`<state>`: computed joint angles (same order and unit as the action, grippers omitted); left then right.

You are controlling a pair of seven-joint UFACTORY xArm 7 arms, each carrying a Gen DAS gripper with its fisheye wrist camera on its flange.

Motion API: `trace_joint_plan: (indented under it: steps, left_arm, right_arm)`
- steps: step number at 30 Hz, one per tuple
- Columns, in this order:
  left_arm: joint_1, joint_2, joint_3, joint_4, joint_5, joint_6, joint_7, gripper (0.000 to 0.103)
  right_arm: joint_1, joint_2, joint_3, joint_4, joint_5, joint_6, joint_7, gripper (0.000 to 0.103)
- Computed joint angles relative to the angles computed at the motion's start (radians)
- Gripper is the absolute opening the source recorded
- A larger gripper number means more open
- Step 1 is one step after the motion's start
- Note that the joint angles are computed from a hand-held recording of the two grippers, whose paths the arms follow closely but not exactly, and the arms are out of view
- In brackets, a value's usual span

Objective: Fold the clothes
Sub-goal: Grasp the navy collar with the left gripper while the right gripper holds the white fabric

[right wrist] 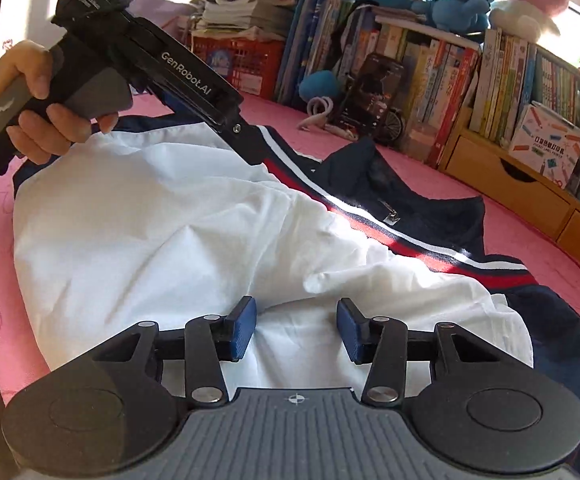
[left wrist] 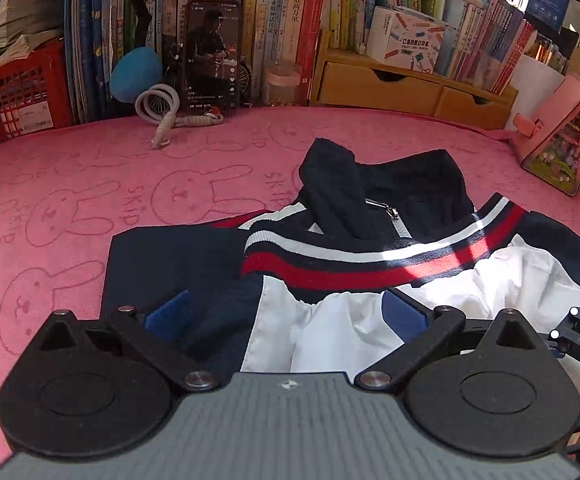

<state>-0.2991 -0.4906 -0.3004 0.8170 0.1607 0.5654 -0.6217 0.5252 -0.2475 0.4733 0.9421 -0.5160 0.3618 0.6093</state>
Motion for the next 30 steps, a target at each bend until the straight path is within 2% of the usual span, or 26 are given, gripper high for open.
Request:
trace_joint_plan:
  steps: [2, 4, 5, 7, 8, 9, 11, 12, 13, 14, 16, 17, 19, 20, 21, 23, 24, 26, 27, 28, 29, 30]
  left_arm:
    - [-0.008, 0.029, 0.006, 0.001, -0.003, -0.023, 0.017, 0.098]
    - [-0.026, 0.036, 0.008, -0.011, -0.004, -0.062, 0.043, 0.063]
    - [-0.026, 0.030, 0.000, -0.021, 0.005, -0.090, 0.045, 0.054]
    - [-0.019, 0.002, -0.005, -0.050, 0.017, -0.170, 0.036, 0.022]
    - [-0.012, -0.013, -0.008, -0.064, 0.021, -0.212, 0.031, 0.016]
    - [-0.014, -0.033, 0.000, -0.089, 0.013, -0.275, 0.028, 0.015]
    - [-0.054, -0.079, 0.056, -0.159, -0.034, -0.459, 0.046, 0.015]
    - [-0.069, -0.090, 0.077, -0.169, -0.052, -0.496, 0.061, 0.016]
    - [-0.056, -0.084, 0.073, -0.160, -0.061, -0.491, 0.074, 0.017]
    - [-0.032, -0.078, 0.055, -0.143, -0.062, -0.444, 0.079, 0.017]
    - [0.019, -0.065, 0.015, -0.108, -0.048, -0.326, 0.074, 0.021]
    - [0.032, -0.051, 0.005, -0.096, -0.045, -0.274, 0.070, 0.023]
    - [0.002, -0.023, 0.038, -0.091, -0.077, -0.225, 0.086, 0.039]
    - [-0.033, -0.010, 0.073, -0.094, -0.114, -0.216, 0.111, 0.046]
    - [-0.055, 0.001, 0.094, -0.094, -0.142, -0.212, 0.129, 0.058]
    - [-0.078, 0.020, 0.114, -0.088, -0.181, -0.210, 0.152, 0.069]
    - [-0.089, 0.029, 0.123, -0.085, -0.202, -0.209, 0.164, 0.075]
    - [-0.057, 0.029, 0.088, -0.077, -0.178, -0.195, 0.146, 0.070]
    - [-0.028, 0.022, 0.058, -0.078, -0.145, -0.197, 0.123, 0.051]
    - [-0.003, 0.009, 0.035, -0.087, -0.116, -0.212, 0.098, 0.038]
    - [0.015, -0.007, 0.019, -0.099, -0.097, -0.234, 0.075, 0.027]
    - [0.033, -0.023, 0.003, -0.111, -0.077, -0.256, 0.053, 0.020]
  right_arm:
    - [0.014, -0.004, -0.018, -0.008, 0.035, -0.012, -0.020, 0.047]
    - [0.005, 0.000, -0.006, 0.001, 0.023, -0.005, -0.012, 0.047]
    - [-0.004, 0.000, 0.005, 0.004, 0.003, -0.002, 0.002, 0.047]
    - [-0.024, -0.002, 0.026, -0.001, -0.046, -0.009, 0.046, 0.048]
    - [-0.028, -0.005, 0.029, -0.005, -0.058, -0.016, 0.060, 0.048]
    - [-0.031, -0.008, 0.031, -0.008, -0.067, -0.019, 0.073, 0.048]
    - [-0.038, -0.014, 0.037, -0.014, -0.083, -0.022, 0.099, 0.049]
    - [-0.045, -0.017, 0.043, -0.016, -0.094, -0.021, 0.117, 0.052]
    - [-0.040, -0.020, 0.039, -0.015, -0.086, -0.013, 0.115, 0.055]
    - [-0.022, -0.024, 0.021, -0.016, -0.056, -0.008, 0.087, 0.056]
    - [0.021, -0.062, -0.046, -0.047, 0.050, -0.059, 0.020, 0.070]
    - [0.013, -0.087, -0.062, -0.066, 0.082, -0.094, 0.025, 0.073]
    - [-0.014, -0.133, -0.085, -0.096, 0.146, -0.158, 0.040, 0.079]
    - [-0.056, -0.143, -0.082, -0.093, 0.151, -0.160, 0.076, 0.079]
    - [-0.137, -0.140, -0.037, -0.072, 0.136, -0.121, 0.103, 0.081]
    - [-0.262, -0.115, 0.027, -0.009, 0.059, -0.008, 0.175, 0.082]
    - [-0.274, -0.082, 0.032, 0.011, 0.043, 0.023, 0.167, 0.087]
    - [-0.246, -0.007, 0.001, 0.050, 0.030, 0.085, 0.115, 0.091]
    - [-0.244, 0.029, -0.004, 0.073, 0.032, 0.117, 0.084, 0.086]
    - [-0.205, 0.041, -0.037, 0.069, 0.075, 0.117, 0.068, 0.066]
    - [-0.172, 0.042, -0.065, 0.064, 0.097, 0.107, 0.088, 0.057]
    - [-0.182, 0.023, -0.051, 0.054, 0.076, 0.101, 0.138, 0.044]
